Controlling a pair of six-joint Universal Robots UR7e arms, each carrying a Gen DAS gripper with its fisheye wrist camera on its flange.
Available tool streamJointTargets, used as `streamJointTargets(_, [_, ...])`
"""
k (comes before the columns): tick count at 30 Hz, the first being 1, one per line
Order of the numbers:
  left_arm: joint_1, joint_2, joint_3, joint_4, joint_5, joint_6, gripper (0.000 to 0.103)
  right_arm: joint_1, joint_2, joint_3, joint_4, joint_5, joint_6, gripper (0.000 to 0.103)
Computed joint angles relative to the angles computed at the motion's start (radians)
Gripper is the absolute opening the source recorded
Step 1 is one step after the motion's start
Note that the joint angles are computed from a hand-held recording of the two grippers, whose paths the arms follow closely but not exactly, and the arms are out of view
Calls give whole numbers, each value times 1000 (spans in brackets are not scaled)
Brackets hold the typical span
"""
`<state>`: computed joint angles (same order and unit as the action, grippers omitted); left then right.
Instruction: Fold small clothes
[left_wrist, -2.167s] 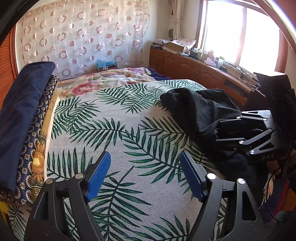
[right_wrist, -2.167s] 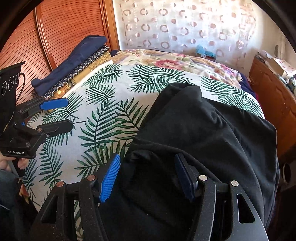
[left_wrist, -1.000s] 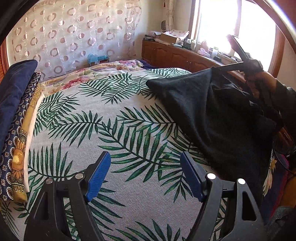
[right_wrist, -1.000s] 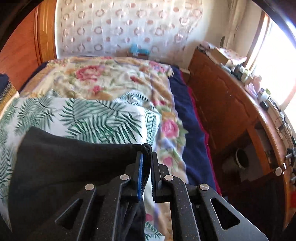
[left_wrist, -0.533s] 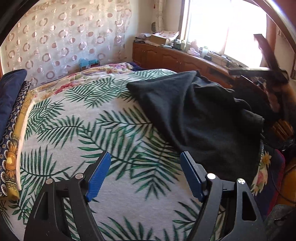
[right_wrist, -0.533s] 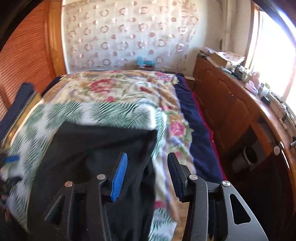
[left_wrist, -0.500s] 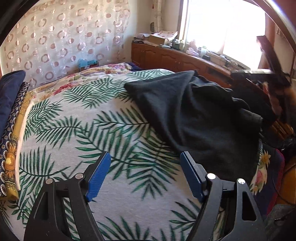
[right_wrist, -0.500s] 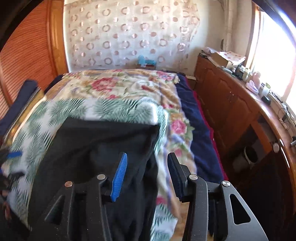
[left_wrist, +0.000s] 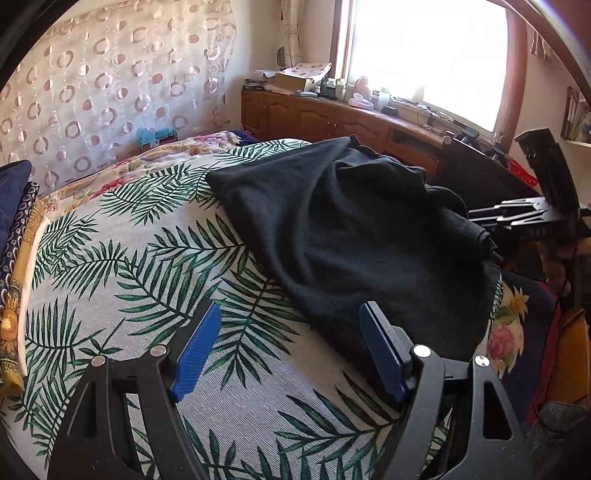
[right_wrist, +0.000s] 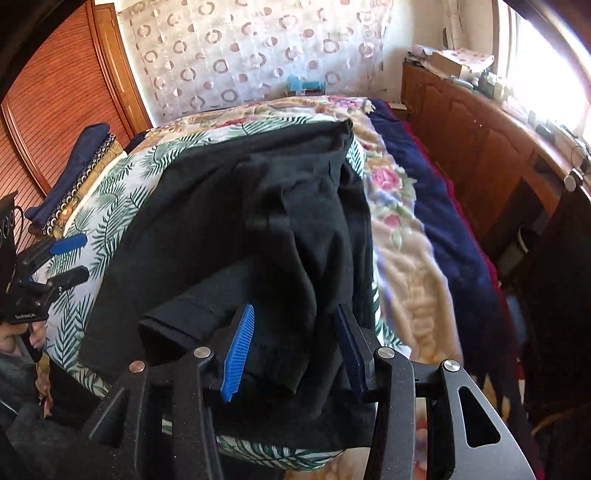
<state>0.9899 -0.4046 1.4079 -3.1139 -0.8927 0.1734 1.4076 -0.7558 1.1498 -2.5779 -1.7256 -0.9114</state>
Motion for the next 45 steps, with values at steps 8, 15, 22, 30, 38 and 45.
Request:
streamJointTargets(8, [0,6,-5,14,-7,-16,78,8,-19,33,-3,-3,-52,3])
streamJointTargets(15, [-6,6,0,15,-8,-15,78,15,-73,100,-181,-14,-99,0])
streamJointTargets(22, [-7,13,-7,21,-17,-25,78,-12,-104,119,-151,43,-45,0])
streamJointTargets(30, [-13,16,-6,34,-20,-24,78,-12,-47,89,-55,59,-24,44])
streamJointTargets(38, [-7,19,-11,47,-22,-35,78,-10,13,28,-21,-9,-30,41])
streamJointTargets(45, [-8,22,-14,48,-24,-33,78,-6,-36,72,-44,-3,-80,6])
